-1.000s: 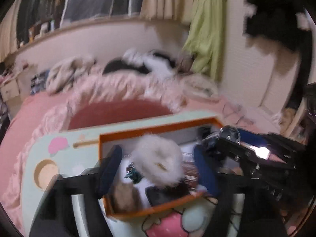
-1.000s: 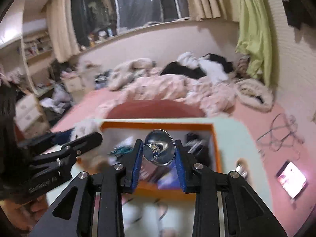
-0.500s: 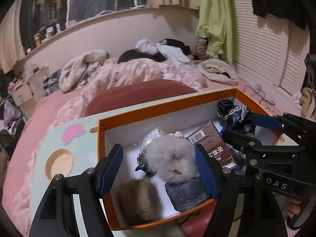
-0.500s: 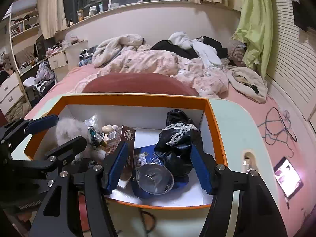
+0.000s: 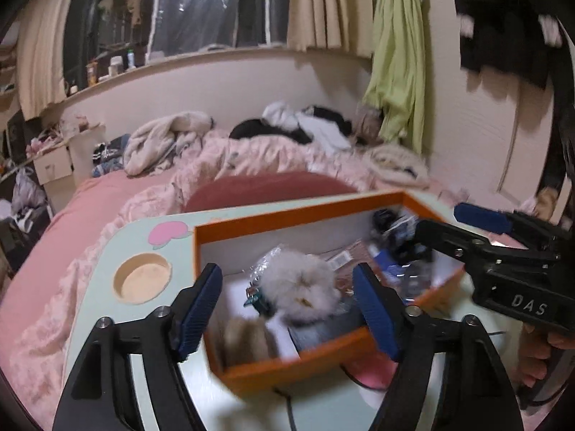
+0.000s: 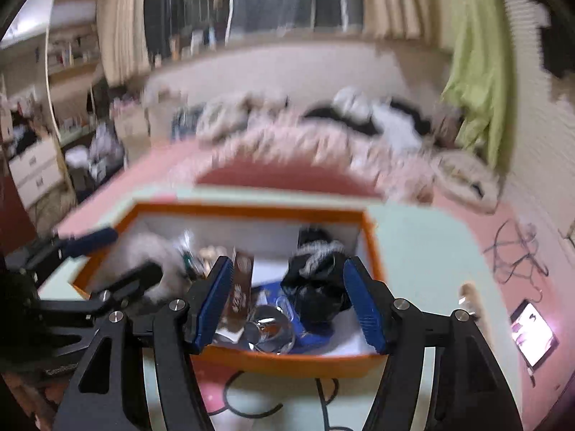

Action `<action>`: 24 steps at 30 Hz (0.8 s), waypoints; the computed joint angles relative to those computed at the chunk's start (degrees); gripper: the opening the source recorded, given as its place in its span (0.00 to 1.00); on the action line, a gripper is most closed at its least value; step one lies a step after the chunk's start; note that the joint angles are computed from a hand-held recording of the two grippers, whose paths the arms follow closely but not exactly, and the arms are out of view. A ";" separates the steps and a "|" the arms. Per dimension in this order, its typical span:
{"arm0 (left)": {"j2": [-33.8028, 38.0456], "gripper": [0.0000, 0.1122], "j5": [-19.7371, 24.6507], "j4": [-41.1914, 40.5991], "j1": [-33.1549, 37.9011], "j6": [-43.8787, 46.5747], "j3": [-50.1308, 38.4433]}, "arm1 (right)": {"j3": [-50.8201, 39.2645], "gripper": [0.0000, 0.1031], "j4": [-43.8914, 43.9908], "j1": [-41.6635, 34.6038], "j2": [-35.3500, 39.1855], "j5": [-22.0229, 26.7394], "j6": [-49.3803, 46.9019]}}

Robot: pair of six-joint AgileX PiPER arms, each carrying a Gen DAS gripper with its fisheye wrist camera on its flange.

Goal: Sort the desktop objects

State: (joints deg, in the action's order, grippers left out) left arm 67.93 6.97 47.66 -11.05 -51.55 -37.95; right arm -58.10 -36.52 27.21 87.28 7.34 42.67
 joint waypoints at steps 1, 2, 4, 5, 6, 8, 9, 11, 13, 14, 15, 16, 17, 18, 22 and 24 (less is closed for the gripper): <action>-1.67 0.84 0.92 -5.73 -0.32 4.68 0.58 | 2.85 0.63 3.51 -0.60 -3.16 -1.77 -3.07; -3.21 0.87 2.27 -11.46 -0.90 9.01 1.19 | 4.45 0.63 9.24 -0.79 -5.29 -2.14 -8.37; -5.79 0.87 4.49 -22.92 -2.11 18.14 2.81 | 7.85 0.63 20.70 -0.96 -9.10 -2.12 -19.37; -6.24 0.87 5.00 -28.56 -2.25 23.47 3.48 | 9.87 0.64 25.74 -0.77 -11.18 -1.26 -24.43; -6.26 0.87 5.36 -31.92 -2.38 26.64 4.09 | 11.15 0.65 28.48 -0.58 -12.30 -0.28 -27.20; -3.07 0.87 7.25 -31.75 -2.91 26.12 3.76 | 12.38 0.66 27.16 0.71 -12.23 3.05 -25.87; -0.38 0.87 8.60 -28.70 -3.41 22.41 3.00 | 12.31 0.66 24.71 1.40 -11.16 4.49 -23.17; 5.16 0.88 12.72 -20.34 -5.36 11.49 1.29 | 11.21 0.66 17.48 3.00 -7.49 7.69 -15.61; 7.25 0.92 17.91 -9.34 -8.93 0.09 0.38 | 8.34 0.66 16.94 3.78 -4.09 12.25 -14.95; 6.97 0.92 17.88 -6.36 -9.92 -3.35 1.06 | 6.81 0.67 16.98 3.89 -2.44 14.42 -15.02; 6.72 0.92 17.75 -5.22 -10.26 -4.49 1.49 | 6.82 0.72 18.32 3.60 -2.44 14.30 -16.26; 6.62 0.92 17.05 -5.93 -9.73 -3.63 1.79 | 7.25 0.76 18.76 3.43 -2.63 13.91 -16.61; 6.62 0.92 16.86 -6.46 -9.53 -3.10 1.85 | 7.53 0.78 19.62 2.94 -2.60 13.48 -17.58; 6.64 0.92 16.73 -6.60 -9.35 -2.90 1.93 | 7.53 0.79 19.89 2.71 -2.57 13.52 -17.89; 6.90 0.92 16.92 -6.28 -9.46 -3.36 1.88 | 8.00 0.82 21.05 1.93 -2.59 13.12 -19.50; 7.18 0.92 17.10 -6.35 -9.66 -3.35 1.42 | 8.19 0.83 21.44 1.72 -2.62 12.95 -20.08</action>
